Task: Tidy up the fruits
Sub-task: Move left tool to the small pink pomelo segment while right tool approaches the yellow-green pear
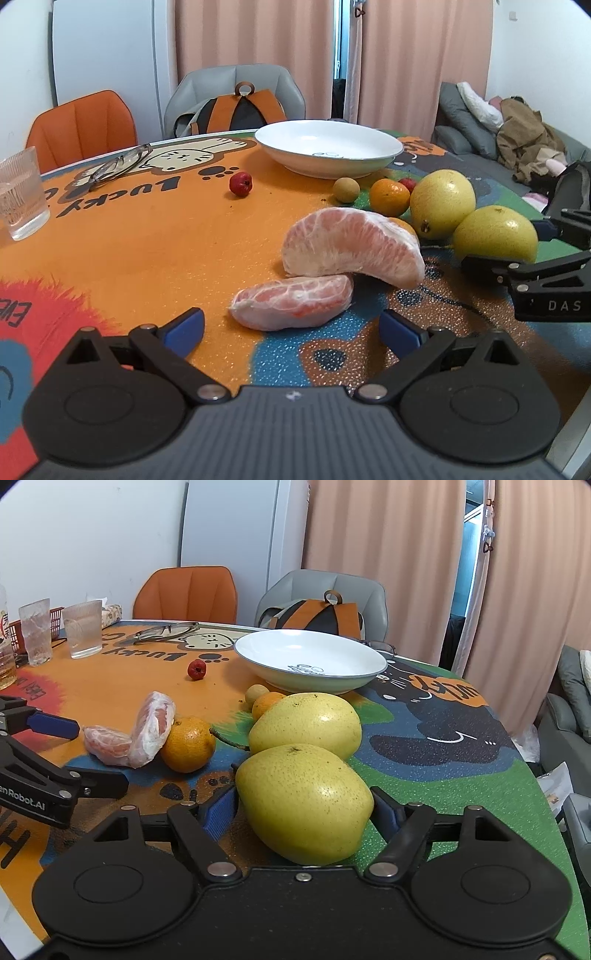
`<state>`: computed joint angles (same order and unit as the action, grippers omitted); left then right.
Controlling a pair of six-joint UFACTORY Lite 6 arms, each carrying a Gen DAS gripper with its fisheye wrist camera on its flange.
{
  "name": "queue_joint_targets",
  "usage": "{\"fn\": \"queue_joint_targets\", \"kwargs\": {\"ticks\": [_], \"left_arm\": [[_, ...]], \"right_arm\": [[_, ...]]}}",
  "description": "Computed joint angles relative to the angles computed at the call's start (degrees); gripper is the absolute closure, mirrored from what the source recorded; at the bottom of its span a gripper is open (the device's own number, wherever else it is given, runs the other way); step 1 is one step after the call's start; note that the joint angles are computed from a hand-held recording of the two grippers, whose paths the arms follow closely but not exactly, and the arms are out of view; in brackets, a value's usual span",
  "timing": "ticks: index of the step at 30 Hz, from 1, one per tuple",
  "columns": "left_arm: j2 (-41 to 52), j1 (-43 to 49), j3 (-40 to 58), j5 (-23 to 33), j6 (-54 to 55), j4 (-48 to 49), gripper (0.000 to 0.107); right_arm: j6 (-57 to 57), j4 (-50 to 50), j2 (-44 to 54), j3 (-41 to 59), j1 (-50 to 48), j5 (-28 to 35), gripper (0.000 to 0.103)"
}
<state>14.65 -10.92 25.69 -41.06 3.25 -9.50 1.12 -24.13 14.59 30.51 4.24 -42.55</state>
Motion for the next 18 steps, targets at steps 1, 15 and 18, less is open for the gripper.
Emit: {"fn": "queue_joint_targets", "kwargs": {"ticks": [1, 15, 18], "left_arm": [[0.12, -0.48, 0.21, 0.14, 0.52, -0.95, 0.006], [2.60, -1.44, 5.55, 3.34, 2.88, -8.21, 0.015], [2.59, -1.84, 5.45, 2.76, 2.70, -8.21, 0.023]], "right_arm": [[0.01, -0.06, 0.10, 0.14, 0.00, 0.06, 0.030], [1.15, -1.35, 0.22, 0.41, -0.62, 0.00, 0.030], [0.93, -1.15, 0.19, 0.37, -0.52, 0.00, 0.030]]}}
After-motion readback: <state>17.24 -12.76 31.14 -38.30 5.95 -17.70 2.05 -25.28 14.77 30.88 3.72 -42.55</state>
